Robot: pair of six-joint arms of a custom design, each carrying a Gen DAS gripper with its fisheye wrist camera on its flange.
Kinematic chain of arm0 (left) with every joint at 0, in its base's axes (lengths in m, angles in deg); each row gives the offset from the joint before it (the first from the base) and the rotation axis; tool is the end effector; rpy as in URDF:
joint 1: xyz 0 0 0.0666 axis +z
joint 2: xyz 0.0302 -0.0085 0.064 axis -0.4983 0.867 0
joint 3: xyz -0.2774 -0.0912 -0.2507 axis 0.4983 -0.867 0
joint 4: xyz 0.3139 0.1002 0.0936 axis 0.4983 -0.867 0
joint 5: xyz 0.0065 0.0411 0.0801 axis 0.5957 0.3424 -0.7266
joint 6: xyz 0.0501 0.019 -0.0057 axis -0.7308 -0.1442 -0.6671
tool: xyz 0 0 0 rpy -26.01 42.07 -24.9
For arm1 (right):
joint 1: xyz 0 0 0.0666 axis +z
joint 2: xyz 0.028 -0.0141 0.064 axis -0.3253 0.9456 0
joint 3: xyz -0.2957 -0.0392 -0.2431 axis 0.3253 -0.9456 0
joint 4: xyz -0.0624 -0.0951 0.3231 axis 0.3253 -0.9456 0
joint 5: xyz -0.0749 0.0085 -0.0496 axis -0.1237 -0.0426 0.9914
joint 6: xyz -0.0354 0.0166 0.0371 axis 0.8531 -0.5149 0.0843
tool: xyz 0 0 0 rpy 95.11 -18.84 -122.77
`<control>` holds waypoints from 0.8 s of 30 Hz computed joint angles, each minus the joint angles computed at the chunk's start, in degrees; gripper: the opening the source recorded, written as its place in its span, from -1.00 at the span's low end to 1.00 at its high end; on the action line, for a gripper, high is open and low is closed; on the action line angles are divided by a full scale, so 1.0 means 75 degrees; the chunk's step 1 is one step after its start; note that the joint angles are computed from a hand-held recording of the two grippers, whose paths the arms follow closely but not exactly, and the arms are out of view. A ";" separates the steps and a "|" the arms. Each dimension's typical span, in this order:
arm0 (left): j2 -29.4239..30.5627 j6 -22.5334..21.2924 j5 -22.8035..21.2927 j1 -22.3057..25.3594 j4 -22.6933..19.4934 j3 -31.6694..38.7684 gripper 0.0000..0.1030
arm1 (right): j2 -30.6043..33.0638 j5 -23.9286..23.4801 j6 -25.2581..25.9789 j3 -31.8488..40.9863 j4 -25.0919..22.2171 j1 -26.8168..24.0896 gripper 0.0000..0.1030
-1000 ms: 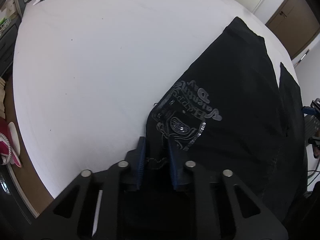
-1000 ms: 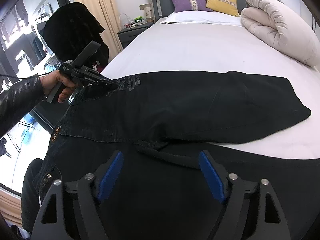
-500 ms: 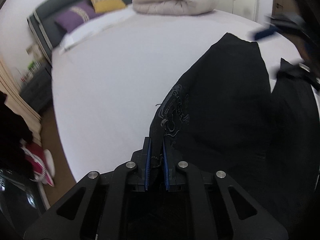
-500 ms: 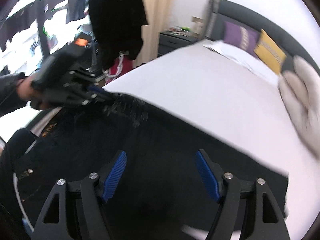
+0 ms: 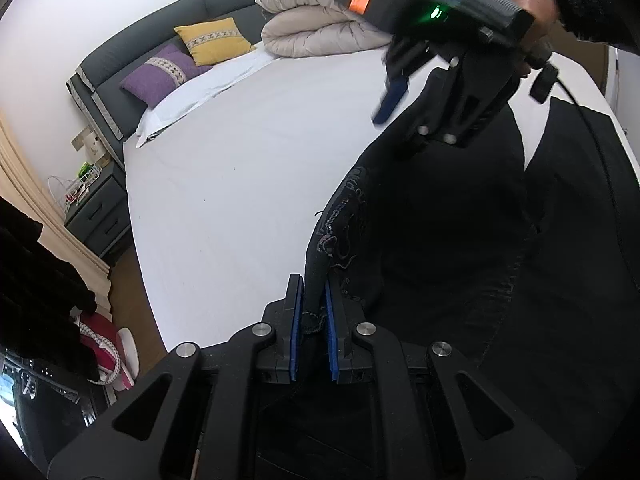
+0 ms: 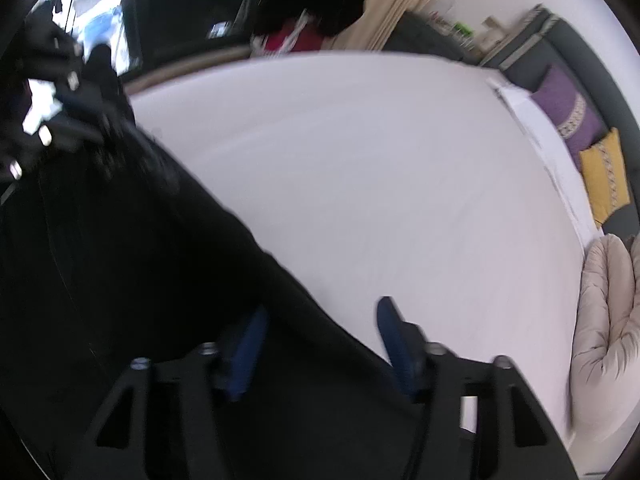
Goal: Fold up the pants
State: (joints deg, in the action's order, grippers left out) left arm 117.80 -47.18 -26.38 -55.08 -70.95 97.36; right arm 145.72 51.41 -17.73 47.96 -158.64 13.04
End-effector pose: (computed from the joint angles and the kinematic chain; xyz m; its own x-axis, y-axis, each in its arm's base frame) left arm 0.3113 -0.1384 0.3948 -0.6228 0.4529 -0.6379 0.3805 0.8878 0.2588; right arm 0.4231 0.2629 0.4394 -0.1480 -0.9632 -0.2243 -0.9359 0.2097 -0.2831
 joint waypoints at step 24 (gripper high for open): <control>-0.1375 0.1655 0.0228 -0.0859 -0.0749 -0.0627 -0.82 | -0.2210 -0.1321 -0.1992 -0.2219 0.0395 0.0568 -0.93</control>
State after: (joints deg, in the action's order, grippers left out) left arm 107.49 -34.77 -24.67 -61.52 -76.56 92.66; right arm 129.14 41.50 -32.66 31.32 -155.68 17.30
